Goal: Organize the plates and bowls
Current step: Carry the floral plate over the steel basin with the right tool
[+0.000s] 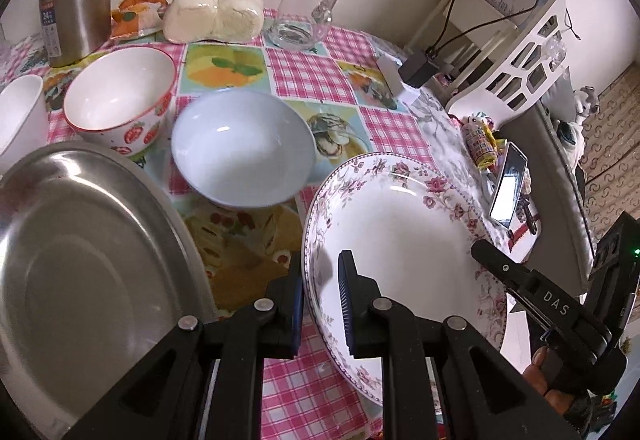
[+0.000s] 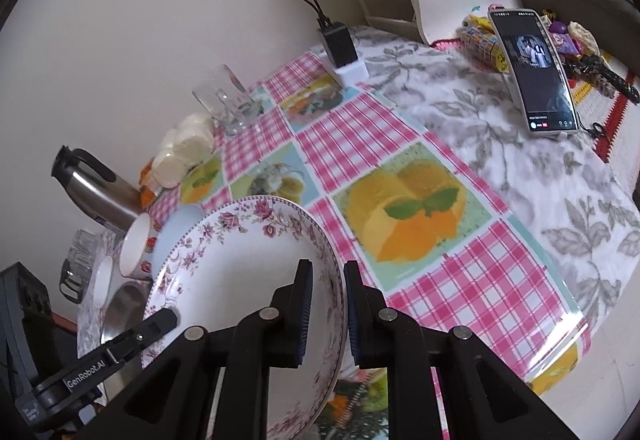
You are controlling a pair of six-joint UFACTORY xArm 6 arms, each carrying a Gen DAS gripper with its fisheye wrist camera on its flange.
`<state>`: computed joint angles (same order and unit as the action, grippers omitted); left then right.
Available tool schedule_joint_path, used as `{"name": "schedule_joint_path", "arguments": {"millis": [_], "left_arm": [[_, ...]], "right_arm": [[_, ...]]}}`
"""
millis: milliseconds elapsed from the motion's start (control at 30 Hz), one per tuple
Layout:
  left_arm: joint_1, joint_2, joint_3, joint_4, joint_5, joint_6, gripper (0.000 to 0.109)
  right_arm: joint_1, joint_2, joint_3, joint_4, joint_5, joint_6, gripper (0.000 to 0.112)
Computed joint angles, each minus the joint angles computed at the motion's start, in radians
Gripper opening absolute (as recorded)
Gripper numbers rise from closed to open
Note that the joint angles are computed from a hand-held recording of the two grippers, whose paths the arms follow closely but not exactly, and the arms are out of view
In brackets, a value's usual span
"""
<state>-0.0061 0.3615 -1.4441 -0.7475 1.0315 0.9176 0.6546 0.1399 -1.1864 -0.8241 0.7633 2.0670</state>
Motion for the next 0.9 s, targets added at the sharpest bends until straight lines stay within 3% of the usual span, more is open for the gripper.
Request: {"name": "schedule_joint_path", "arguments": {"millis": [900], "left_arm": [[0.172, 0.171, -0.296, -0.005, 0.113, -0.074, 0.016]], "right_arm": [[0.062, 0.332, -0.489, 0.078, 0.103, -0.222, 0.017]]}}
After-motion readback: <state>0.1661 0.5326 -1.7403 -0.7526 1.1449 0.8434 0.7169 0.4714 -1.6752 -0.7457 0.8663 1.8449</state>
